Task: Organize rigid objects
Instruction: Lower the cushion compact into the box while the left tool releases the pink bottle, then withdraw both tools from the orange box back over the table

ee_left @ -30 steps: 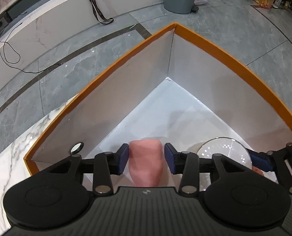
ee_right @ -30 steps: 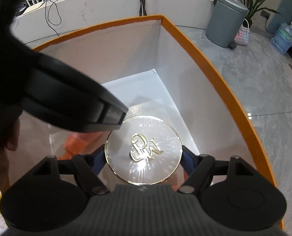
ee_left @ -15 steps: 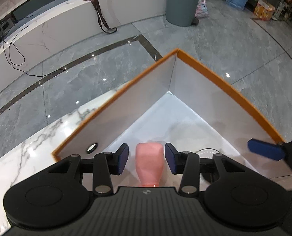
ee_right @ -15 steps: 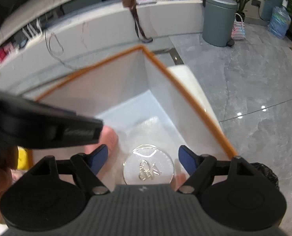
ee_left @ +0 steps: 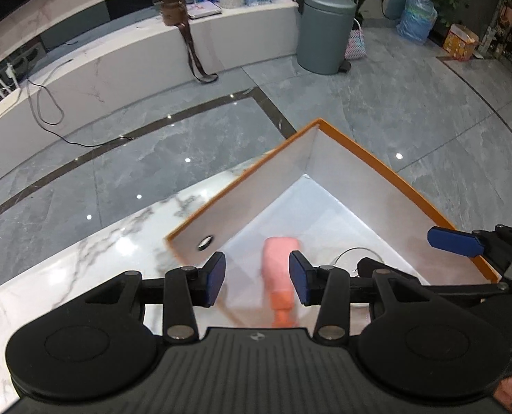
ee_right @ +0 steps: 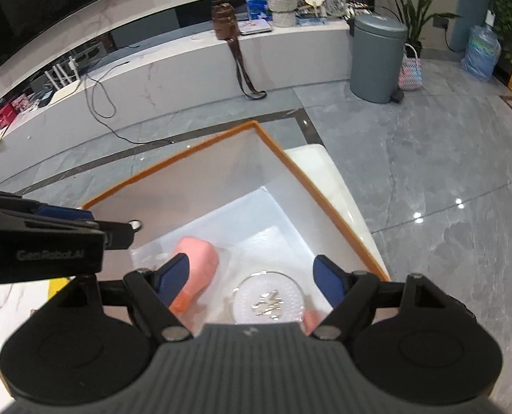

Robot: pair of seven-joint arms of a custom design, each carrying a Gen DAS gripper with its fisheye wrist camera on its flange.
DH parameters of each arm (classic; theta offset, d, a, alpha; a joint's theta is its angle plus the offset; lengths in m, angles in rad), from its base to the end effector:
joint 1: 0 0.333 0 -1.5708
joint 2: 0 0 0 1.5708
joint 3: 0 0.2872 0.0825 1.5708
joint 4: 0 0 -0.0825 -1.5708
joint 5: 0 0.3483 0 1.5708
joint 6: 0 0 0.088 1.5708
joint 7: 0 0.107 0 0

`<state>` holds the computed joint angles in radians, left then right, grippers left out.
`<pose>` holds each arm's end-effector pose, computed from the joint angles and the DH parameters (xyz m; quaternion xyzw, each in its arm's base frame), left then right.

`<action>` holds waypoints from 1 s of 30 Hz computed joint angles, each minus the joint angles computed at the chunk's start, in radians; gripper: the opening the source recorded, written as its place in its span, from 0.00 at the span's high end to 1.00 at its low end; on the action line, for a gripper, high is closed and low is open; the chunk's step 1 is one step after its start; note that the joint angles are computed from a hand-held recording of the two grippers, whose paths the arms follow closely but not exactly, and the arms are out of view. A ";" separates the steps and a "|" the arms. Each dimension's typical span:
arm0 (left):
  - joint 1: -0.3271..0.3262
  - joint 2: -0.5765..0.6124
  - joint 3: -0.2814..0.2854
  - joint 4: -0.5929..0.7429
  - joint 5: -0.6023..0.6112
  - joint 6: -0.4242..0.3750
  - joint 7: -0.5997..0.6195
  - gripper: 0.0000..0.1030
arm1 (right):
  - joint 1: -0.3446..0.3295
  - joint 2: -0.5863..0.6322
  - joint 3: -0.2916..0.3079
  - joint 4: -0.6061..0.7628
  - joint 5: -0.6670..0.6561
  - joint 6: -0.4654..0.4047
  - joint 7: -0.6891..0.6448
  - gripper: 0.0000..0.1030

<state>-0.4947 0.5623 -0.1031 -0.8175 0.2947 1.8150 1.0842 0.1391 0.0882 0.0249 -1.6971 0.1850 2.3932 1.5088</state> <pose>0.5839 -0.3365 0.6225 -0.6535 0.7158 -0.1781 0.1698 0.5905 0.0987 0.5809 -0.7145 0.6278 -0.1394 0.2756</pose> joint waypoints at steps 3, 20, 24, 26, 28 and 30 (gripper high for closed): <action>0.023 -0.129 -0.004 -0.184 0.010 0.059 -0.025 0.51 | 0.008 -0.031 0.006 -0.023 -0.002 0.007 -0.009 0.25; 0.239 -0.627 -0.100 -0.853 -0.007 0.228 -0.140 0.50 | 0.129 -0.152 0.039 -0.126 -0.007 0.037 -0.048 0.25; 0.287 -0.735 -0.112 -1.007 -0.051 0.273 -0.147 0.49 | 0.157 -0.162 0.051 -0.149 -0.026 0.036 -0.046 0.25; 0.308 -0.795 -0.120 -1.090 -0.068 0.300 -0.150 0.49 | 0.177 -0.166 0.063 -0.164 -0.044 0.034 -0.051 0.25; 0.326 -0.851 -0.127 -1.167 -0.088 0.328 -0.153 0.49 | 0.187 -0.162 0.063 -0.162 -0.047 0.031 -0.058 0.25; 0.343 -0.913 -0.129 -1.252 -0.117 0.362 -0.159 0.47 | 0.201 -0.162 0.070 -0.174 -0.056 0.036 -0.069 0.25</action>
